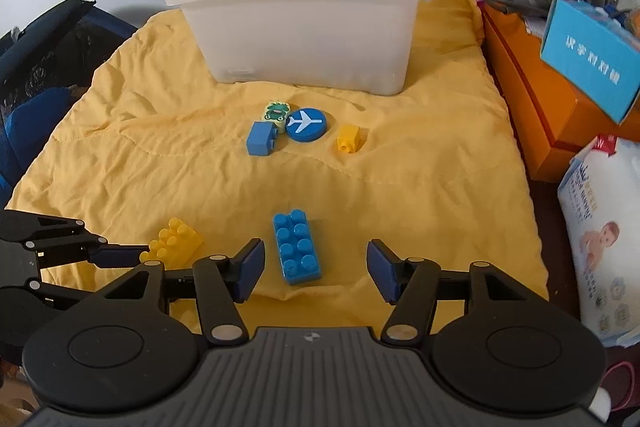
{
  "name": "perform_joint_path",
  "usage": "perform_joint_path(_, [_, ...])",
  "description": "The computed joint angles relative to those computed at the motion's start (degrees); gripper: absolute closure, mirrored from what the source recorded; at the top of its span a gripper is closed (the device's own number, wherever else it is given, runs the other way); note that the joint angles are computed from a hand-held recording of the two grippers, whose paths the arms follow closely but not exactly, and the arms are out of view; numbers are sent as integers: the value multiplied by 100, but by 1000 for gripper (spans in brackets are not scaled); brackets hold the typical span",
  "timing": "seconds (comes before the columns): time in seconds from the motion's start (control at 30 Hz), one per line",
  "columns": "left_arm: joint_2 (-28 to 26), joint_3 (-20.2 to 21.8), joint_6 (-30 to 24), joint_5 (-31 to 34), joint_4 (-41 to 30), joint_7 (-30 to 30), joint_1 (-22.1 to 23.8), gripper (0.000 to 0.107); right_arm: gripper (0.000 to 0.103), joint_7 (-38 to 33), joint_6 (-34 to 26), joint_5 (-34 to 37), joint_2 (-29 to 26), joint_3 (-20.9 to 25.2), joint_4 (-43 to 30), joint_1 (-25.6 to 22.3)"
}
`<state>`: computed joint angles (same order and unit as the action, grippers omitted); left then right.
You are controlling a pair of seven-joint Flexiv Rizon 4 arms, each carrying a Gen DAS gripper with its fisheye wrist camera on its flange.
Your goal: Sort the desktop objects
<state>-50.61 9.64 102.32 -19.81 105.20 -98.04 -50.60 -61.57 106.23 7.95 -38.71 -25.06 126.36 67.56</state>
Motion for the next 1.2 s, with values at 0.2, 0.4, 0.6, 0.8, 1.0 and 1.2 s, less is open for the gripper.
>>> perform_joint_path(0.2, [-12,194,39,-95,23,-36,-189,68,43,-343,172,-12,-182,-455,39,444])
perform_joint_path(0.4, [-66,574,-91,-284,-33,-122,-572,68,44,-1168,444,41,-197,-242,84,323])
perform_joint_path(0.6, [-175,936,-318,-354,-163,-442,-859,68,46,-2001,252,-220,-274,84,-84,47])
perform_joint_path(0.8, [-284,1013,-533,-222,-377,-795,-819,80,74,-1539,-107,-109,-553,241,-510,-232])
perform_joint_path(1.0, [-127,1255,-573,272,-483,-962,-856,80,76,-1182,-188,-580,-292,684,-437,-807])
perform_joint_path(1.2, [-47,1915,-583,319,-875,-951,-1001,80,76,-1232,82,-483,-75,271,-518,-636])
